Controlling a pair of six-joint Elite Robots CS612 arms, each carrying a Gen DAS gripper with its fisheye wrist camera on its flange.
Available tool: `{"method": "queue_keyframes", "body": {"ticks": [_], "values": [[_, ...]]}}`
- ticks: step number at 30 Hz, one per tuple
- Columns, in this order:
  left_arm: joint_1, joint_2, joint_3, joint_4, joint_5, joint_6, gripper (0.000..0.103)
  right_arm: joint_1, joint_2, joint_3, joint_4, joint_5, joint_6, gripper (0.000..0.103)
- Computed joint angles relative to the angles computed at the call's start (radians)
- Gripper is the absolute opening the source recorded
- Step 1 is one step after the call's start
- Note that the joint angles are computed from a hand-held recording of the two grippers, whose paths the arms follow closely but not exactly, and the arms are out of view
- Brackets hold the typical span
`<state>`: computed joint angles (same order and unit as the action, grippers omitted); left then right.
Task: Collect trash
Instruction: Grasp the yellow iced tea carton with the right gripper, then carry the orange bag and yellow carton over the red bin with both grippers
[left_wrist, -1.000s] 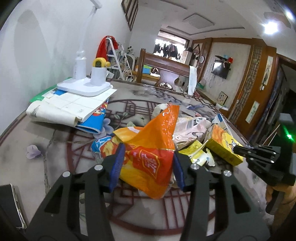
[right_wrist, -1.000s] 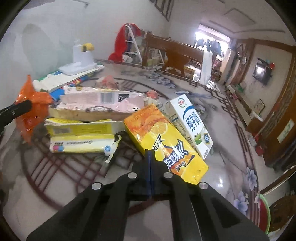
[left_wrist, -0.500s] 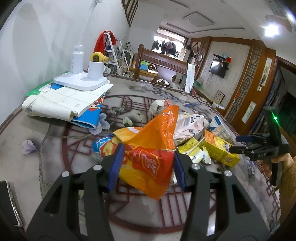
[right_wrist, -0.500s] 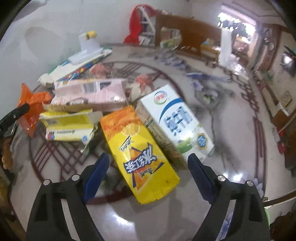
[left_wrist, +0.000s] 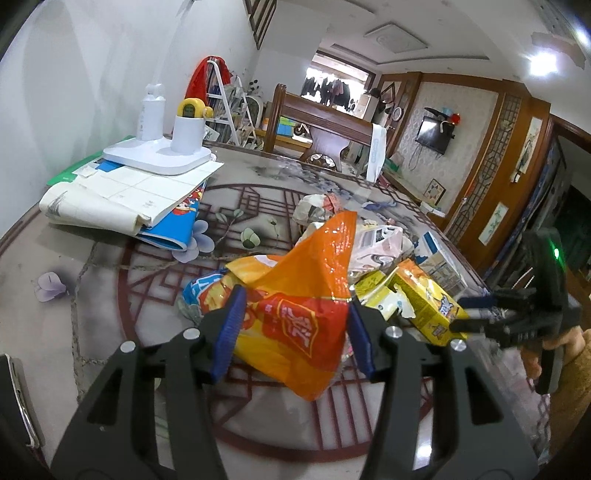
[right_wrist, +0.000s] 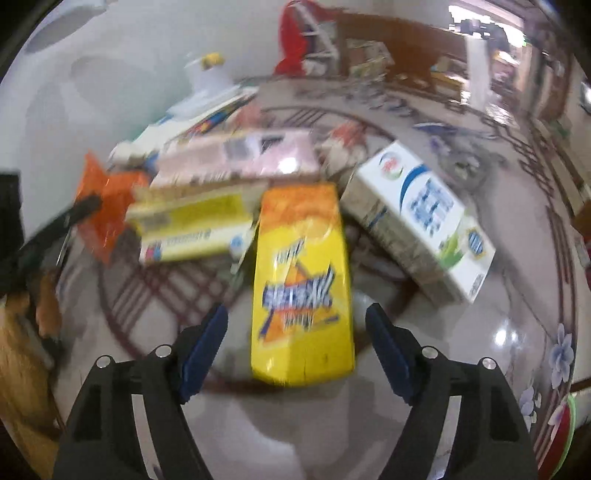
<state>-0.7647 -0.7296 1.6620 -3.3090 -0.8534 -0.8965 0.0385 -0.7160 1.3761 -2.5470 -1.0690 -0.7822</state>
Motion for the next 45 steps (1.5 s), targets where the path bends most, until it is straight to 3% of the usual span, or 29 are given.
{"method": "queue_keyframes", "body": {"ticks": [2,6,8,9,15,20,23,27,34,40,45], "values": [[-0.001,0.0,0.0,-0.001,0.008,0.004,0.05,0.022,0.004,0.01,-0.091,-0.067,0.029,0.079],[-0.003,0.0,0.004,-0.016,0.01,0.006,0.05,0.041,0.021,-0.003,-0.095,-0.095,0.062,0.076],[-0.004,0.001,0.004,-0.024,0.008,0.013,0.05,0.047,0.025,0.012,-0.156,-0.13,0.072,0.059],[-0.005,0.001,0.004,-0.03,0.007,0.018,0.05,0.045,0.023,0.02,-0.173,-0.131,0.075,0.058],[-0.013,0.004,0.001,-0.05,0.032,0.051,0.05,0.001,-0.024,0.112,-0.246,-0.009,0.135,0.058],[-0.029,0.008,-0.009,-0.041,0.099,0.079,0.05,-0.066,-0.064,0.246,-0.456,0.176,0.33,0.058],[-0.041,0.015,-0.027,-0.059,0.091,0.114,0.05,-0.094,-0.076,0.313,-0.621,0.225,0.46,0.058],[-0.065,0.027,-0.057,-0.094,0.109,0.155,0.05,-0.131,-0.078,0.354,-0.737,0.315,0.625,0.058],[-0.094,0.062,-0.136,-0.113,0.09,0.223,0.05,-0.159,-0.083,0.38,-0.761,0.327,0.683,0.058],[-0.117,0.078,-0.181,-0.138,0.169,0.29,0.05,-0.19,-0.082,0.395,-0.802,0.343,0.713,0.058],[-0.12,0.086,-0.218,-0.144,0.132,0.336,0.05,-0.207,-0.076,0.397,-0.83,0.355,0.735,0.058]]}}
